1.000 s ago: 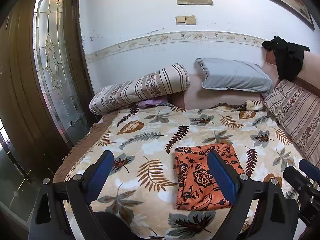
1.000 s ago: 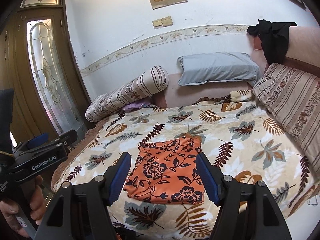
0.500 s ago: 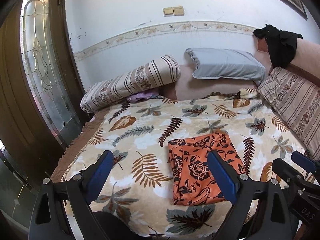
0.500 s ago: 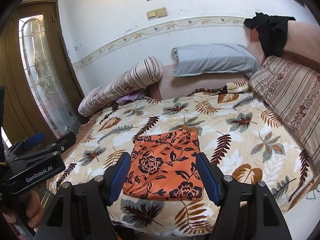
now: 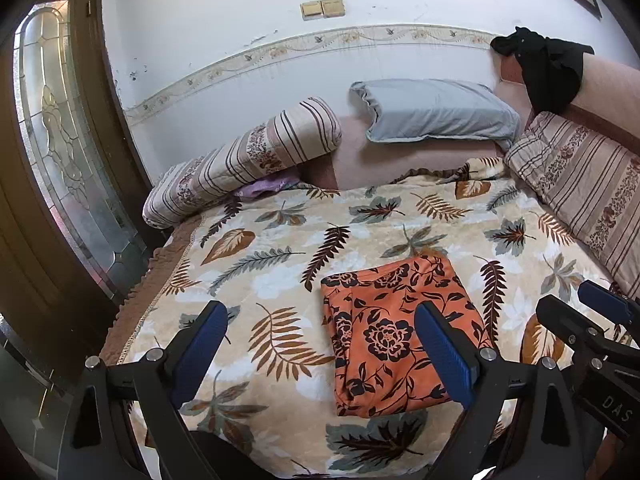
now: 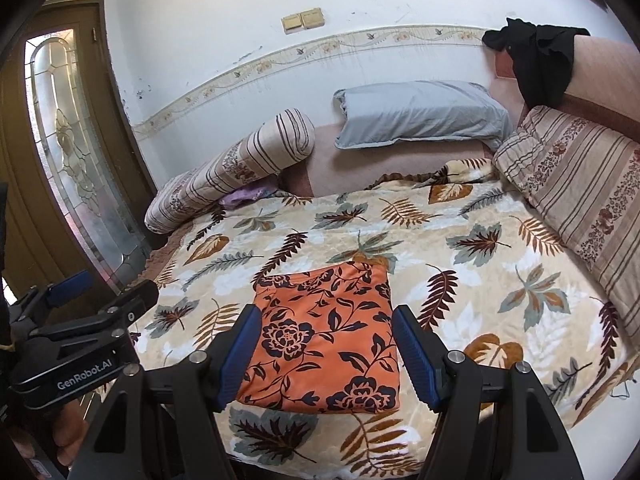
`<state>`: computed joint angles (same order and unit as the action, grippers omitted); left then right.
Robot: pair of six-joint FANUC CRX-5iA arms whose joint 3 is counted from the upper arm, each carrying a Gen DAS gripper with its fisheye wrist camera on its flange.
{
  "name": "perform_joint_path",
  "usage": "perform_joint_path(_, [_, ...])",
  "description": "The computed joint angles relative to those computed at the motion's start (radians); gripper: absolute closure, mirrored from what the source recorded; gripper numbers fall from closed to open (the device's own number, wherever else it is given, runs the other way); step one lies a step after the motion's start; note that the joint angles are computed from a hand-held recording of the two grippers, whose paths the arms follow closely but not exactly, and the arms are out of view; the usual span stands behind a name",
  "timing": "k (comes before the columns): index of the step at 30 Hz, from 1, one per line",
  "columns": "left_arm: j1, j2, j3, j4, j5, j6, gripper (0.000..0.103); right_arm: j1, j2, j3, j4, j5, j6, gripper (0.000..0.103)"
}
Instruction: Fold small clothes
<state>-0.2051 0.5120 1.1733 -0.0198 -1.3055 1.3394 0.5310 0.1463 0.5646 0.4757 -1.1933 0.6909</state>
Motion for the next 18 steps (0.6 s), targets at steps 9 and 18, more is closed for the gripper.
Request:
perform_joint_path(9, [-0.004, 0.089, 0.147, 0.0, -0.09, 0.002, 0.009, -0.019, 0.007, -0.009, -0.005, 0.002, 0.01, 0.032])
perform_joint_path(18, [-0.004, 0.119, 0.189, 0.005, -0.114, 0.0, 0.008, -0.029, 0.015, -0.007, -0.02, 0.012, 0.035, 0.032])
